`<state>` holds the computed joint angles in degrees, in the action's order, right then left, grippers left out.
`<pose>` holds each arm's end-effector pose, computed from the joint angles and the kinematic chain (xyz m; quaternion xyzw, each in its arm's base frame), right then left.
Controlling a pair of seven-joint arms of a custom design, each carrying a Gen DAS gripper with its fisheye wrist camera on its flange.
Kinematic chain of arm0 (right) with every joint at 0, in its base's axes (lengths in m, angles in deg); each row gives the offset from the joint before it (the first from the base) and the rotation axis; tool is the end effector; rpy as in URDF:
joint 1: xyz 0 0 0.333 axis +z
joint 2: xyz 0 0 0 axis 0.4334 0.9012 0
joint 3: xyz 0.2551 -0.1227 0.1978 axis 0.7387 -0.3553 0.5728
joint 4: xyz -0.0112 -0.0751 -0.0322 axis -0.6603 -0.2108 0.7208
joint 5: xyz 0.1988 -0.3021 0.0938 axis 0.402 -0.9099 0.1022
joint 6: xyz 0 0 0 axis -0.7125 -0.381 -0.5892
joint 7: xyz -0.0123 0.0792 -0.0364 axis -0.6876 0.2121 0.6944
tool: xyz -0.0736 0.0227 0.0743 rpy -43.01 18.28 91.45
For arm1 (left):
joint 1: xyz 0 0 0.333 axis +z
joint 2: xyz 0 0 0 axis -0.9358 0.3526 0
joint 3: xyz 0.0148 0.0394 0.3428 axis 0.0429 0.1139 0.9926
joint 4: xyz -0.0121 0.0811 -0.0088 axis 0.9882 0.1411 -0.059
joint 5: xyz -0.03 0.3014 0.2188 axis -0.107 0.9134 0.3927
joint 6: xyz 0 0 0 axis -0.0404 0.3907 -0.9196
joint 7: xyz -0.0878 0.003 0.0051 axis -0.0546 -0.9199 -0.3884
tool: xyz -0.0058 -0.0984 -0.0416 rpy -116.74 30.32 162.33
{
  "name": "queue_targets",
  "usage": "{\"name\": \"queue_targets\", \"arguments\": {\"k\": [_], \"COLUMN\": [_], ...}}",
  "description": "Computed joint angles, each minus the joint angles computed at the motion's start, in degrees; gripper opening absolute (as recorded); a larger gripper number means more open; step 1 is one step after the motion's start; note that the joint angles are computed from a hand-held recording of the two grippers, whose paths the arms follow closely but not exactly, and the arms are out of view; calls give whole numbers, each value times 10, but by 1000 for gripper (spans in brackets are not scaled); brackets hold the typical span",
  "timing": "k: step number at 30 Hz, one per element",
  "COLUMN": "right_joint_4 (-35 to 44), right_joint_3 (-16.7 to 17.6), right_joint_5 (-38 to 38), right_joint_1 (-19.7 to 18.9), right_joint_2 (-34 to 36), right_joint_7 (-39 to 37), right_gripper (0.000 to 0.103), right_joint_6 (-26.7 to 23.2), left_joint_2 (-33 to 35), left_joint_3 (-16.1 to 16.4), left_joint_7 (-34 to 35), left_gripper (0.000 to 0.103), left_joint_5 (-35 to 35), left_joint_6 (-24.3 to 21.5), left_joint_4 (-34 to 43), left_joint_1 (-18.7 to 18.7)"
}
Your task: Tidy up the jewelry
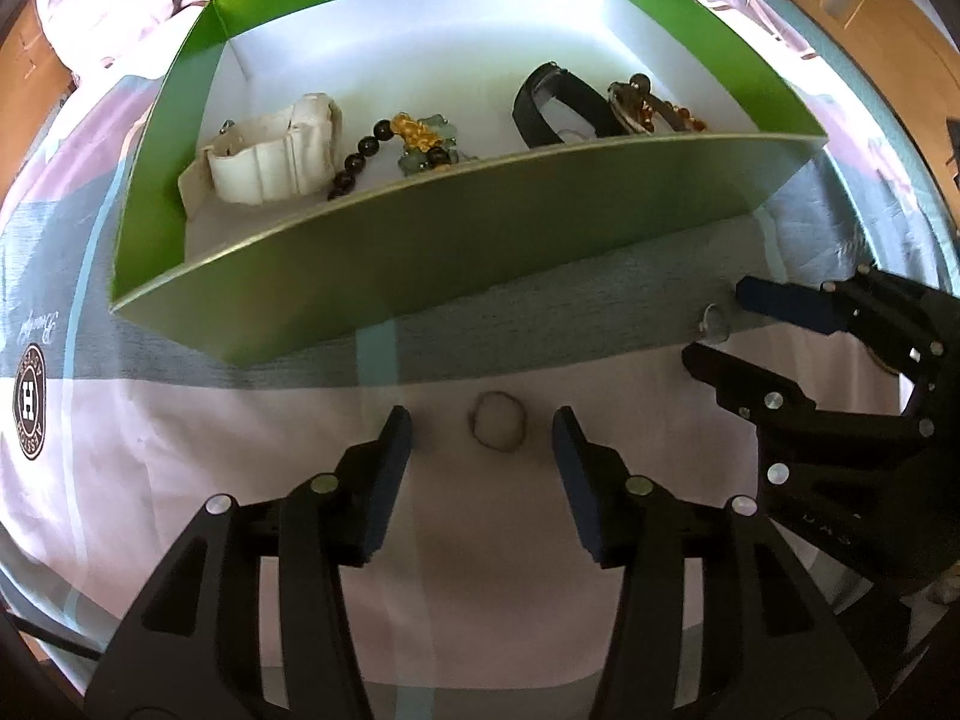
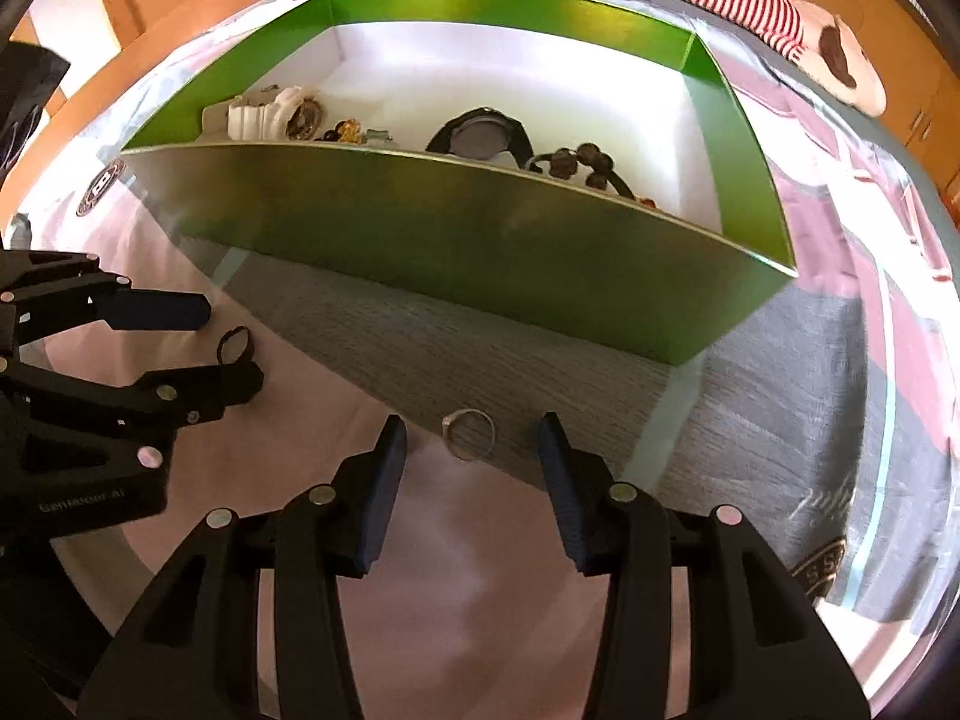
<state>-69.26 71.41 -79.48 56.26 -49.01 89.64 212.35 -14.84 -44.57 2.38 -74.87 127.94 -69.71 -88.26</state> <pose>0.4539 0.3813 0.4785 -0.9120 0.3558 -0.0743 0.1903 0.4098 -0.2848 0.4760 -0.7506 0.6426 -0.1192 0.0977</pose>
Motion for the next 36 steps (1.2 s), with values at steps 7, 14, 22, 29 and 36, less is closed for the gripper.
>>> {"name": "queue_targets", "arguments": {"k": [7,14,22,29,36], "right_joint_4": [4,4,10,69,141], "right_joint_3": [2,2,4,9,-10], "right_joint_5": [16,45,162,193,122], "right_joint_1": [-1,-8,-22,-18,-2], "right_joint_2": [-3,-17,-45,1,80], "right_joint_7": [-24,-36,-98,-102,-26], "right_gripper": [18,18,18,18,18], "right_joint_6": [-11,-3,52,95,96], "left_joint_2": [0,-25,-96,-78,-30], "left_joint_3": [-4,-1,1,-9,26], "left_joint_7": [-7,-3,5,-41,-11], "left_gripper": [28,20,20,20,20], "left_joint_5": [29,31,49,110,115], "left_joint_6": [-22,-25,23,16,21], "left_joint_4": [7,-2,-23,27,58], "left_joint_1": [1,3,11,51,73]}}
